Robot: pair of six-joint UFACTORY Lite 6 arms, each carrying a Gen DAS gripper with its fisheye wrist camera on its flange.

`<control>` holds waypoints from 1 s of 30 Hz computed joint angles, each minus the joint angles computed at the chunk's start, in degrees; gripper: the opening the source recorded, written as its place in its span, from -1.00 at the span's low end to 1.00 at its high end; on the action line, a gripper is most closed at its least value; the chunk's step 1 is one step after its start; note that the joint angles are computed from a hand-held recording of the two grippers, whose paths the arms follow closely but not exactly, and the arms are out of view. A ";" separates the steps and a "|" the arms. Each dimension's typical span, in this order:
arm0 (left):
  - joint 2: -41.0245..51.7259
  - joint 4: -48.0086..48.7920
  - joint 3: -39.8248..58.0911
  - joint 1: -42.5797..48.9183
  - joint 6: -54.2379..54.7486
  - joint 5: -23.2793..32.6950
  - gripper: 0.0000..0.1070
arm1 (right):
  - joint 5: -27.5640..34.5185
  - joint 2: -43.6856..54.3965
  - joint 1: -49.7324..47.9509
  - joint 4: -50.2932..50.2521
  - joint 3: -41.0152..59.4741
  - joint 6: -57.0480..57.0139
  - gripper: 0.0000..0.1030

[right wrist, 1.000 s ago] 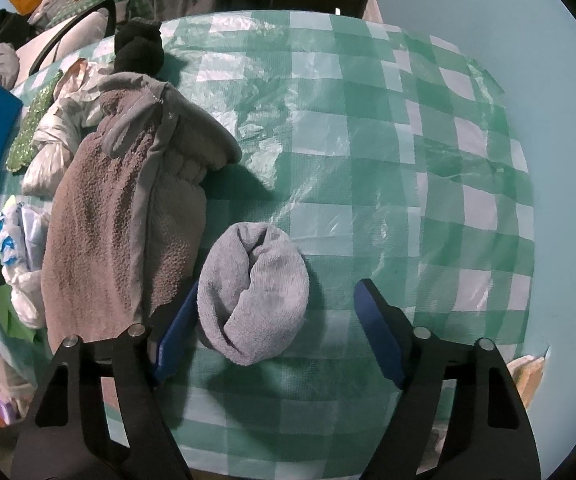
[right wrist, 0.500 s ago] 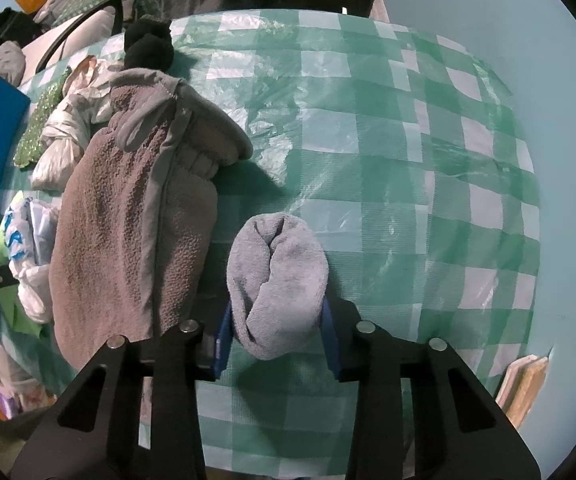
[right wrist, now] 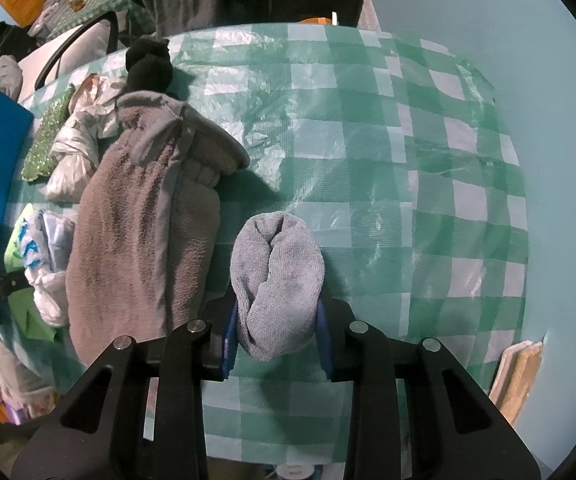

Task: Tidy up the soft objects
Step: 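Close the left tool on the green cloth while the right tool grips the grey sock, then lift the green cloth and grey sock and carry both over the box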

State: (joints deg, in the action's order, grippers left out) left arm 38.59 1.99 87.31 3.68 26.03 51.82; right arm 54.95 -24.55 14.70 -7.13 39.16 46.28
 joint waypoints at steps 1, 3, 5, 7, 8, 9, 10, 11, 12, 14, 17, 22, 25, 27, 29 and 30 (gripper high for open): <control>-0.04 -0.08 0.13 -0.07 0.22 0.04 -0.13 | 0.42 -0.02 0.29 -0.07 0.65 0.39 -0.41; 0.16 -0.32 0.41 0.03 0.94 0.07 -0.37 | 1.35 -0.20 1.07 -0.27 1.79 1.19 -0.41; 0.59 -0.68 0.90 0.49 1.65 0.50 -0.59 | 2.15 0.42 2.13 -0.63 3.33 2.20 -0.41; 1.40 -1.56 2.18 0.90 2.44 1.47 -0.73 | 3.14 0.91 2.60 -0.87 4.98 2.52 -0.41; 1.55 -1.74 2.45 1.10 2.75 1.60 -0.75 | 3.10 0.79 2.92 -1.07 4.94 2.86 -0.41; 1.97 -1.95 3.08 1.41 3.28 1.89 -0.77 | 3.38 1.07 3.17 -1.16 5.63 3.07 -0.41; 2.28 -2.39 3.81 1.55 3.84 2.41 -0.80 | 3.56 1.31 3.43 -1.26 6.16 3.34 -0.41; 2.24 -2.72 3.90 1.68 4.33 2.49 -0.80 | 3.89 1.38 3.59 -1.30 6.67 3.45 -0.41; 1.98 -2.89 3.95 1.91 4.81 2.70 -0.81 | 3.86 1.17 3.96 -1.40 6.57 3.81 -0.42; 3.08 -3.65 6.54 1.90 5.63 4.16 -0.82 | 3.93 0.81 4.42 -1.57 6.55 4.18 -0.43; 3.90 -4.64 9.39 0.76 5.93 5.53 -0.83 | 4.55 1.39 6.04 -2.11 7.99 5.56 -0.43; 1.30 -5.86 9.33 1.63 8.71 6.94 -0.83 | 4.95 2.55 8.27 -2.96 10.04 7.52 -0.44; -0.37 -6.58 9.45 1.31 9.60 7.47 -0.83 | 5.64 3.12 9.22 -3.17 11.62 8.38 -0.44; -1.40 -6.99 9.97 1.07 9.96 8.44 -0.83 | 6.44 3.02 10.02 -3.41 12.73 9.00 -0.44; -3.37 -7.61 9.99 1.38 10.84 9.98 -0.83 | 7.32 2.76 10.66 -3.67 13.78 9.34 -0.44; -3.73 -7.95 10.17 1.36 11.13 10.23 -0.83 | 7.57 3.06 11.03 -3.85 14.58 9.59 -0.44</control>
State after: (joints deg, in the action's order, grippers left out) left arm 34.86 -5.96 97.48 5.03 37.16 62.05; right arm 62.52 -21.48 25.73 -10.98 53.74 55.87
